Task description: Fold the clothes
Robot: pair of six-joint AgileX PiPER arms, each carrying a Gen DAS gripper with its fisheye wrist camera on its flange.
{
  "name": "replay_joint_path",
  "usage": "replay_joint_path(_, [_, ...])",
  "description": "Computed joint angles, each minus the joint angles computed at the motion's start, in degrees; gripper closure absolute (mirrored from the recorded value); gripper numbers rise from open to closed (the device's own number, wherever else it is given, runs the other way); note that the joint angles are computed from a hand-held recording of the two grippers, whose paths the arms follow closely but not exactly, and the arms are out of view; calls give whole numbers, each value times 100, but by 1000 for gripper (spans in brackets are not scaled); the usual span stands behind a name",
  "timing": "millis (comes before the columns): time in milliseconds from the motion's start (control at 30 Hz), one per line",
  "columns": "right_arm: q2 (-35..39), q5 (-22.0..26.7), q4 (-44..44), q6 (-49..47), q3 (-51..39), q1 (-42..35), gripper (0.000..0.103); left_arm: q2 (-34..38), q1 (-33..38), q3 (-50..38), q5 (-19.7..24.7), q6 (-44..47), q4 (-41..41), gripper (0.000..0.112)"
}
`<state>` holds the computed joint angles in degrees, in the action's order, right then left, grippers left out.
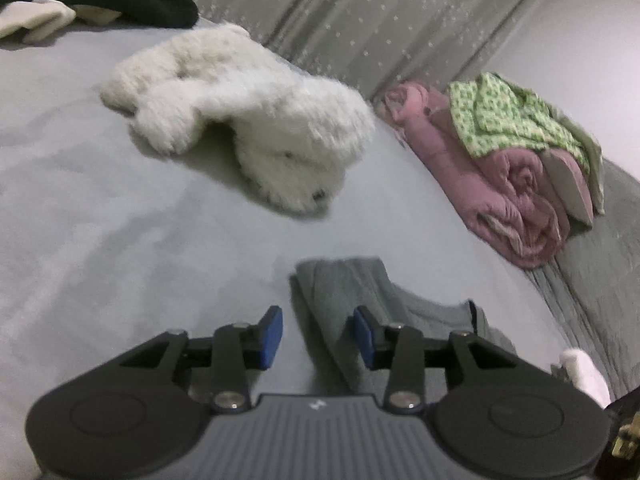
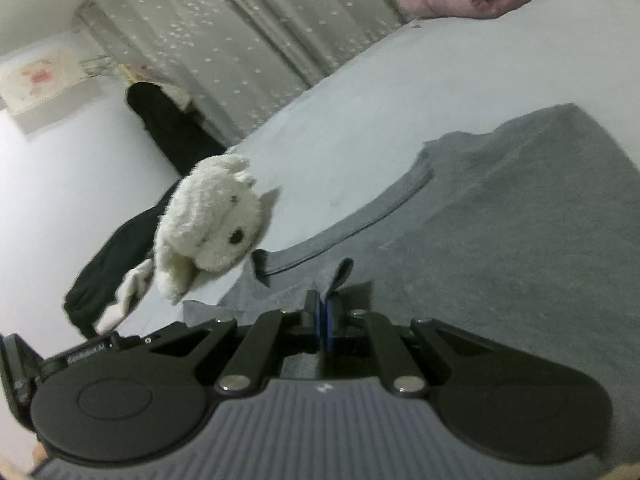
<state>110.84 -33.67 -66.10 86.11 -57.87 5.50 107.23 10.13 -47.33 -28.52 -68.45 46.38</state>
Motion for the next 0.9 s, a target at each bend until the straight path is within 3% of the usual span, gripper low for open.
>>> replay_joint_path(100, [-321,654,1063,-954,283,245,99,13,-226,18,57,488,-417,69])
replay_joint_path(333, [-499,924,2285,-2103,509,481,99,98,-227,-52,44,680,-868,68])
replay_joint_path(567, [-511,906,2603,-2358,547,519,99,280,-496,-429,371,849,-1372,69])
replay_joint_path(700, [-479,931,2554,-2260,522,517,99,265,-536,-464,-13,425,-917,69])
replay_joint_path(800, [-470,902,2351,-1872,496,419,99,-3,-565,-44,-280,1191,-1654,69])
replay_joint_path(900, [-576,833,2420,-1806,571,366,99,-203,-577,157,-8,1705,-2183,69])
